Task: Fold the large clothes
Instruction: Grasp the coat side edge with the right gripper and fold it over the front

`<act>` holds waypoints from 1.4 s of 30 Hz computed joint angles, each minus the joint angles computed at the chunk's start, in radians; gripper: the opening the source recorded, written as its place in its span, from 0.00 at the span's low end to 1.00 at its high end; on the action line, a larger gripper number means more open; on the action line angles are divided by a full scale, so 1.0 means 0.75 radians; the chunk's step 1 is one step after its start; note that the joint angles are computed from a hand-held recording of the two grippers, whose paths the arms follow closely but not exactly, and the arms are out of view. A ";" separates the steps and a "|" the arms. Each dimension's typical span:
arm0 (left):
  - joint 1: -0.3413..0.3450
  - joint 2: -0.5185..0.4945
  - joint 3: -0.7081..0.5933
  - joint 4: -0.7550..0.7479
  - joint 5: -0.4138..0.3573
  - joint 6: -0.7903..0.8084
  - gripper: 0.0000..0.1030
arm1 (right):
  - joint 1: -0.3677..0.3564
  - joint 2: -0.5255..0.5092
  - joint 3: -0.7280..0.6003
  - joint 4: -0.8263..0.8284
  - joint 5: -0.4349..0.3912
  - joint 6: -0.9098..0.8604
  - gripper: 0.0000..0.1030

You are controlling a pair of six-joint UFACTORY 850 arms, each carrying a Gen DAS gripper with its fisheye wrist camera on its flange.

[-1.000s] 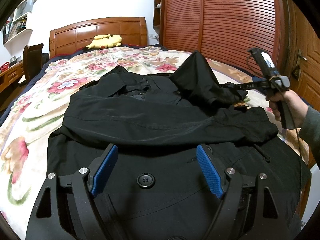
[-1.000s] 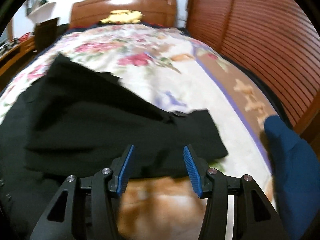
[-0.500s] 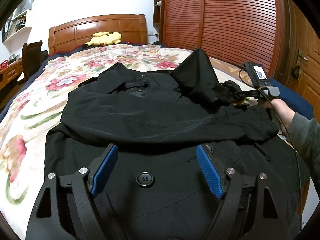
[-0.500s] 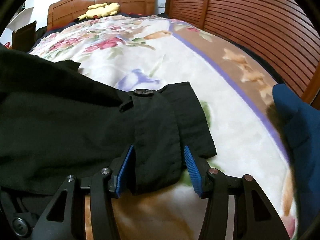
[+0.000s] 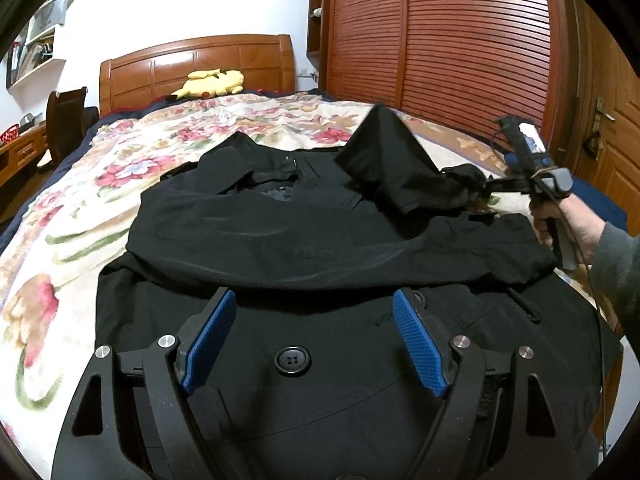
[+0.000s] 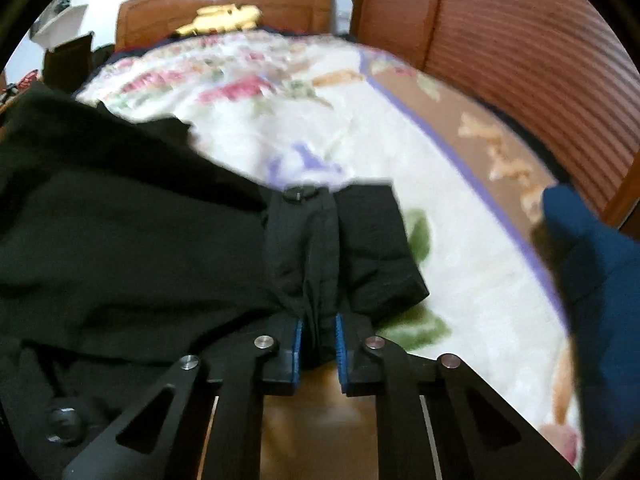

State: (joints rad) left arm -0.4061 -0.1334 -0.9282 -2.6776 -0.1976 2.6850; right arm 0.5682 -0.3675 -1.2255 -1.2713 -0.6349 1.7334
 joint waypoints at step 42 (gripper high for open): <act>0.256 0.260 0.231 -0.022 -0.091 0.066 0.79 | 0.506 0.064 -0.094 -0.430 0.251 -0.135 0.09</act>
